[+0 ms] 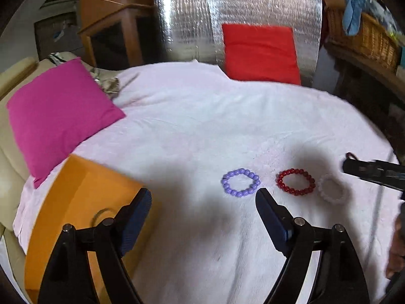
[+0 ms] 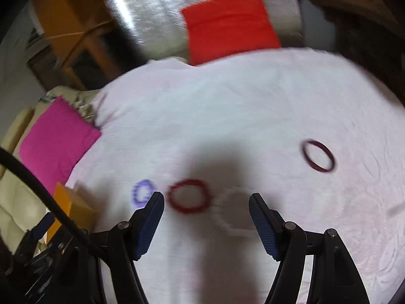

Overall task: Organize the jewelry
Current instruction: 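Move both tools back over the remaining bracelets, then grasp the purple bead bracelet with the left tool while the right tool grasps the dark red hair band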

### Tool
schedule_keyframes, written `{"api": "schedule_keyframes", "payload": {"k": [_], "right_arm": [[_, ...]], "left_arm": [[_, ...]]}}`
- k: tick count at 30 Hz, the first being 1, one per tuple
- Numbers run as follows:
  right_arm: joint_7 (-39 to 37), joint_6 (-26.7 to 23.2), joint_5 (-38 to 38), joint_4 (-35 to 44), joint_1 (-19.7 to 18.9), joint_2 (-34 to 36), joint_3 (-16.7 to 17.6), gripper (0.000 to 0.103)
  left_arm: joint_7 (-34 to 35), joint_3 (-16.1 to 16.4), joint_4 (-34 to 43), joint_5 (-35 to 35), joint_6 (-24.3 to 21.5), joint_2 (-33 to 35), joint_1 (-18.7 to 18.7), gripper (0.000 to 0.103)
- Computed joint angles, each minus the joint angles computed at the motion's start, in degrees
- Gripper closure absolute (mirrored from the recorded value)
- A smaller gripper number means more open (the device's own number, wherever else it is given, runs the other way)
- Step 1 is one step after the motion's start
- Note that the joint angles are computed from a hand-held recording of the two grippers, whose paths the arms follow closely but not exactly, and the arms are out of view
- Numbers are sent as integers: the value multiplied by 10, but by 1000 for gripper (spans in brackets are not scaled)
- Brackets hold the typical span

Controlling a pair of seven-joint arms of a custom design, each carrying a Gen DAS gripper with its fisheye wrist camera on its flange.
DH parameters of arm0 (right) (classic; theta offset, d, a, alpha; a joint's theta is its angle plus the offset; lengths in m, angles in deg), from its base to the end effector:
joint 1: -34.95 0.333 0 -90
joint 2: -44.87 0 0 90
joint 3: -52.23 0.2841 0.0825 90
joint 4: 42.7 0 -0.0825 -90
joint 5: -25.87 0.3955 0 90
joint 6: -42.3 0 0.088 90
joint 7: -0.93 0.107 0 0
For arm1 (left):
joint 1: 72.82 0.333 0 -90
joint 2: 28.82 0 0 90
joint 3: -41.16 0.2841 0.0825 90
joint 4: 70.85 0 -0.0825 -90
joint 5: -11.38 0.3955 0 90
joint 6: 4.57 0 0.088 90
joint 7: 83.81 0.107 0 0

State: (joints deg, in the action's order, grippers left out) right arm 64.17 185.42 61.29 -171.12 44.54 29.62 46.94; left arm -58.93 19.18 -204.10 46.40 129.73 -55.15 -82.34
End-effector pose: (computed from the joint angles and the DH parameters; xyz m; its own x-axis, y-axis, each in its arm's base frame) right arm 0.5293 0.0339 0.4985 0.2321 -0.9132 -0.3350 -0.8272 -0.0040 -0.5620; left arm 0.4106 -0.2576 0.5208 0.2657 -0.9620 -0.0625 -0.6872 -0.1436 -0.7121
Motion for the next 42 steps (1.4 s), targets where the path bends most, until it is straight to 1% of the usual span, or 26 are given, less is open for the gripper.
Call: {"api": "schedule_keyframes", "payload": {"k": [3,4,5,6,7,8,9,10,11,12,14,16,18,20,22,25,27,29,30,31,33,34,35,37,41,42], "right_arm": [[10,-29,-9,24,-17,27,-11,30],[9,-39,-10,32,-22,34,-13,30],[8,-46,-14,39,-27,41,-12,30],[7,-50,-18,43,-31,45,-10,30],[5,-56,-26,46,-35,50,-9,30],[5,-61,-39,49,-40,54,-6,30],[6,-63,-52,41,-46,46,-5,30],[9,-63,-61,43,-51,47,-5,30],[8,-61,-55,45,-55,48,-9,30],[2,-58,-32,49,-60,50,-19,30],[13,-46,1,61,-76,61,-32,30],[36,-42,12,75,-92,78,-38,30],[40,-32,40,86,-105,99,-41,31],[46,-24,36,95,-113,117,-33,35],[37,-14,35,102,-115,129,-22,36],[35,44,22,96,-109,138,-4,36],[21,60,25,102,-104,151,3,36],[34,89,-12,101,-99,162,11,38],[51,106,-48,101,-96,169,14,40],[72,116,-78,103,-93,177,16,50],[101,154,-125,93,-89,181,20,65],[119,157,-153,92,-88,182,19,82],[122,152,-162,92,-89,181,19,87],[102,140,-135,89,-95,175,21,95],[93,99,-117,80,-101,157,16,95],[96,89,-118,79,-101,152,15,95]], "left_arm": [[-7,5,0,13,39,33,8,18],[7,11,6,-1,34,49,3,18],[37,24,17,-30,24,66,-7,18],[55,32,21,-47,26,73,-12,18],[56,34,20,-48,31,76,-12,18],[48,30,23,-37,26,78,-7,18],[37,22,29,-20,8,82,-2,18],[41,22,33,-15,-2,86,-3,18],[52,24,37,-16,-9,90,-7,18],[55,26,36,-17,-14,90,-9,18],[57,32,33,-26,-13,90,-14,18],[64,38,26,-36,0,84,-18,18],[66,36,25,-32,4,84,-16,18],[66,33,26,-25,0,86,-15,18],[64,32,27,-22,-4,89,-14,18],[64,35,28,-23,-1,92,-15,18],[66,36,26,-20,8,93,-15,18],[68,38,24,-16,22,94,-13,18],[68,39,24,-15,29,96,-12,18],[71,41,23,-15,40,97,-11,18],[78,46,21,-20,64,102,-10,18],[81,49,20,-24,78,105,-9,18],[89,55,17,-33,98,106,-9,18],[107,64,11,-59,130,111,-9,18],[118,68,10,-94,166,127,-4,19],[119,67,10,-99,169,130,-2,22]]}}
